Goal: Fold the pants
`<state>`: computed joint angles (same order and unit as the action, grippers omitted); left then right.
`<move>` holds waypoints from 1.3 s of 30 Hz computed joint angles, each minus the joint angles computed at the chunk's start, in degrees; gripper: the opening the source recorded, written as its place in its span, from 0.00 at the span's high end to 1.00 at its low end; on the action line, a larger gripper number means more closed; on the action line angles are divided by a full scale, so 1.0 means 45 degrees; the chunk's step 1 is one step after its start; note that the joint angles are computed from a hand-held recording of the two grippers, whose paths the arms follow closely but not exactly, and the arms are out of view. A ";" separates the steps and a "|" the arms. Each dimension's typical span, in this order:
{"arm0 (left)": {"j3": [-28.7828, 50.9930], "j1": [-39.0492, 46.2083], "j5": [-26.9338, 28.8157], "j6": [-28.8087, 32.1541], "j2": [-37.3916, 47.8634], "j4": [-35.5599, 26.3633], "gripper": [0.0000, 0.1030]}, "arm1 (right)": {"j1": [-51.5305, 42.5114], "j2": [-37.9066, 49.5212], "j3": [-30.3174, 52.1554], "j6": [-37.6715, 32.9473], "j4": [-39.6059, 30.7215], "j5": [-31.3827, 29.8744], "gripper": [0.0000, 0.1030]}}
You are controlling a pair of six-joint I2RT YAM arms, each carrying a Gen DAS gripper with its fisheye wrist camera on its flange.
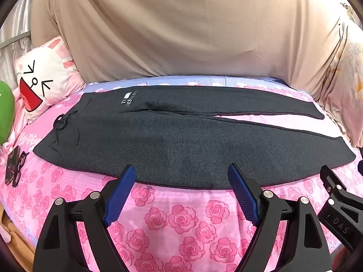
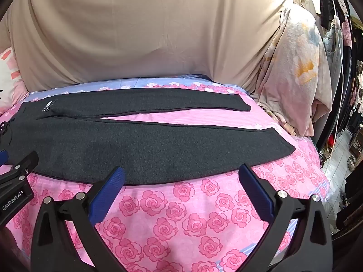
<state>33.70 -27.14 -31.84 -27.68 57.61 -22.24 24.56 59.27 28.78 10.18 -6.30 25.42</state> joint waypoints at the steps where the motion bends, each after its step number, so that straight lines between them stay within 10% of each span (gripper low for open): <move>1: 0.0003 0.0009 0.0017 -0.0013 0.0002 -0.0010 0.22 | 0.0003 0.0020 0.0018 -0.0025 -0.0014 0.0022 0.05; 39: -0.0291 0.0643 0.0795 0.0226 0.0222 0.0295 0.20 | 0.0162 0.0339 -0.0197 0.0046 0.0504 0.0133 0.05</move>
<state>32.39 -24.24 -28.26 -26.67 58.61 -20.91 25.29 60.79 27.90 10.39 -4.03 26.02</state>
